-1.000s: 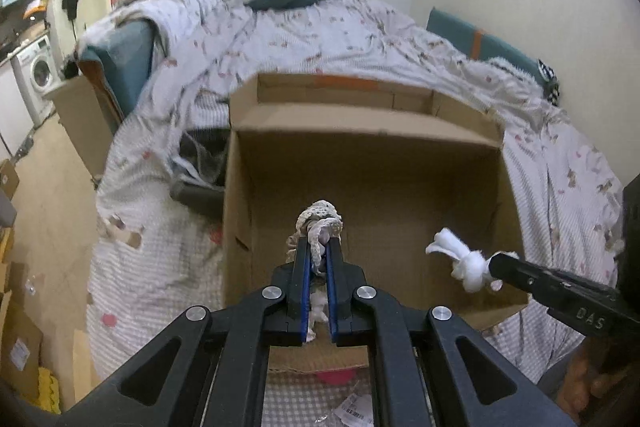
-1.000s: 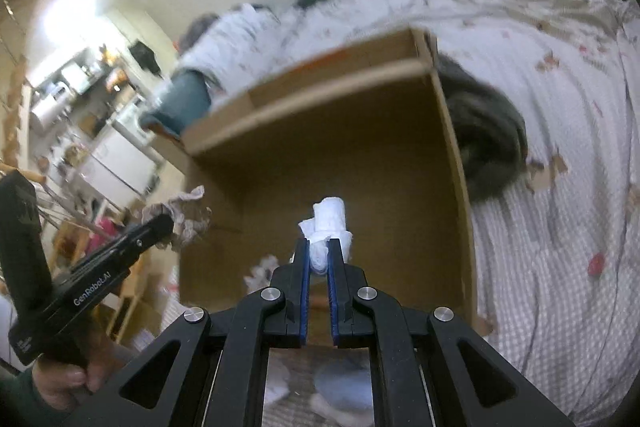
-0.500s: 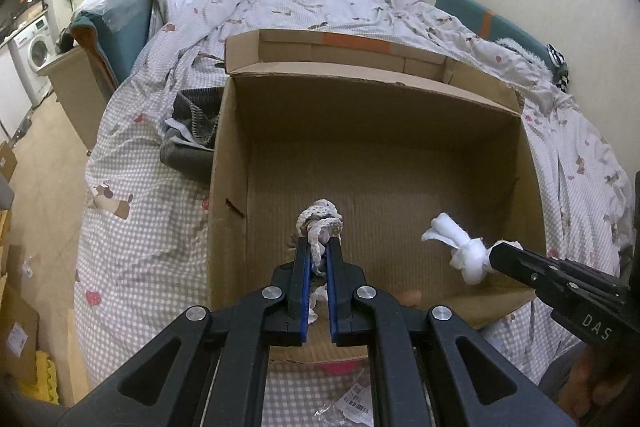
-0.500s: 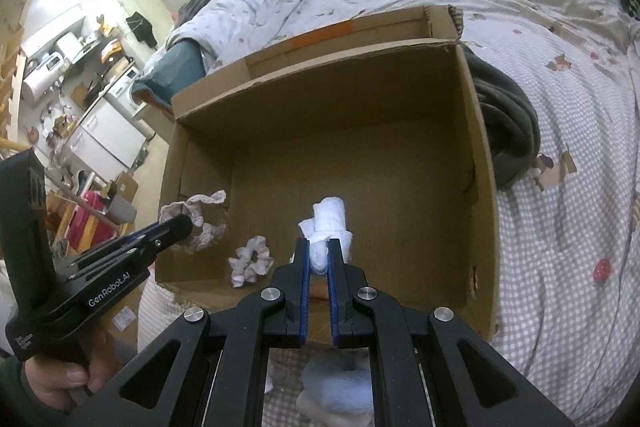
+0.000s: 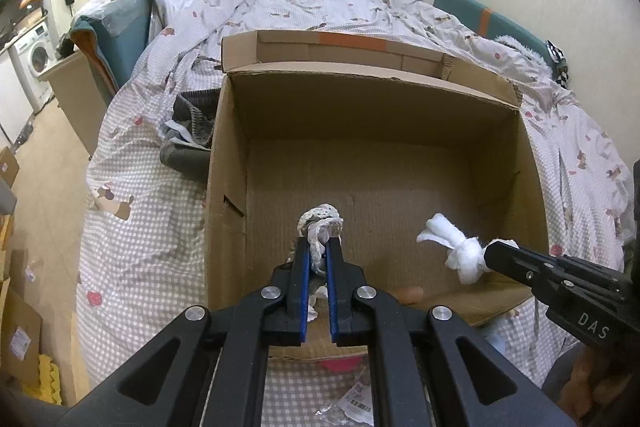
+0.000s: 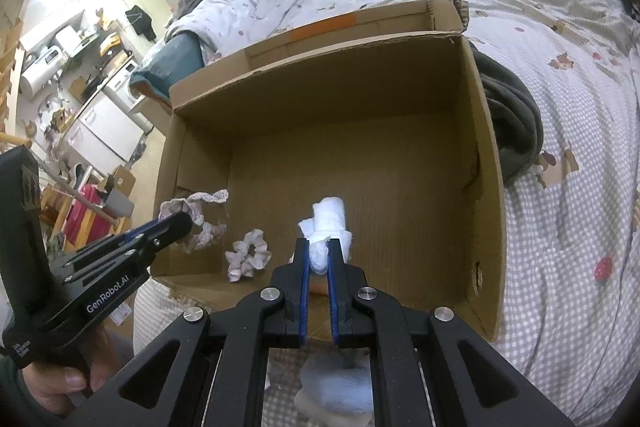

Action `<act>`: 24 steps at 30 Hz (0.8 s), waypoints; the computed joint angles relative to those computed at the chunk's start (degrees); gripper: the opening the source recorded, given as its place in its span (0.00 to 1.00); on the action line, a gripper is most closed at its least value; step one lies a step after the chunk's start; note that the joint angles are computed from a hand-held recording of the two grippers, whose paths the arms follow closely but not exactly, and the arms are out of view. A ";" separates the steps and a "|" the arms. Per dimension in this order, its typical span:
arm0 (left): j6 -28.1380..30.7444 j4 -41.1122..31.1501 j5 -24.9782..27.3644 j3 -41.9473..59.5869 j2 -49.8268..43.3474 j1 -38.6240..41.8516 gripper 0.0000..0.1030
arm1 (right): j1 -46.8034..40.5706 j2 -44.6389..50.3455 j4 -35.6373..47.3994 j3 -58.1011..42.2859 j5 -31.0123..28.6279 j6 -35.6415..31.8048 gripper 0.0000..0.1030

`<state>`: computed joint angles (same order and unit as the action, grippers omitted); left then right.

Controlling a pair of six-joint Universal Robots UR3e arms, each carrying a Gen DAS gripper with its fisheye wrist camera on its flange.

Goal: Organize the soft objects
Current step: 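Carry the scrunchie and white sock into the box and open both grippers, then withdraw both open grippers from the box toward the blue sock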

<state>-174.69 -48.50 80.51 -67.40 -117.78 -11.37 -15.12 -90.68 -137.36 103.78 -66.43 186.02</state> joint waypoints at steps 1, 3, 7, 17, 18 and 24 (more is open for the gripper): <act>0.08 -0.10 0.20 0.09 -0.07 -0.09 0.07 | 0.01 0.12 0.06 -0.14 -0.01 -0.11 0.10; 0.08 -0.88 1.07 0.75 -0.33 -0.36 0.15 | -0.02 0.26 0.05 -0.18 0.12 -0.10 0.10; -1.42 0.42 1.41 0.00 0.22 -0.19 0.66 | 0.20 0.61 0.25 -0.41 -0.13 0.34 0.10; -2.51 2.83 2.27 -0.32 0.18 0.31 0.73 | -0.56 -1.26 -3.77 1.64 -2.46 4.37 0.81; -2.52 2.92 2.23 -0.50 0.26 0.38 0.73 | -0.56 -1.16 -3.45 1.40 -2.59 4.33 0.81; -2.53 3.17 2.29 -0.62 0.29 0.58 0.73 | -1.44 -0.55 -1.46 0.92 -1.30 4.43 0.81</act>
<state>-177.22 -45.33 82.79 -68.03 -117.49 -10.79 -16.56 -91.23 -138.82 104.70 -67.73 190.44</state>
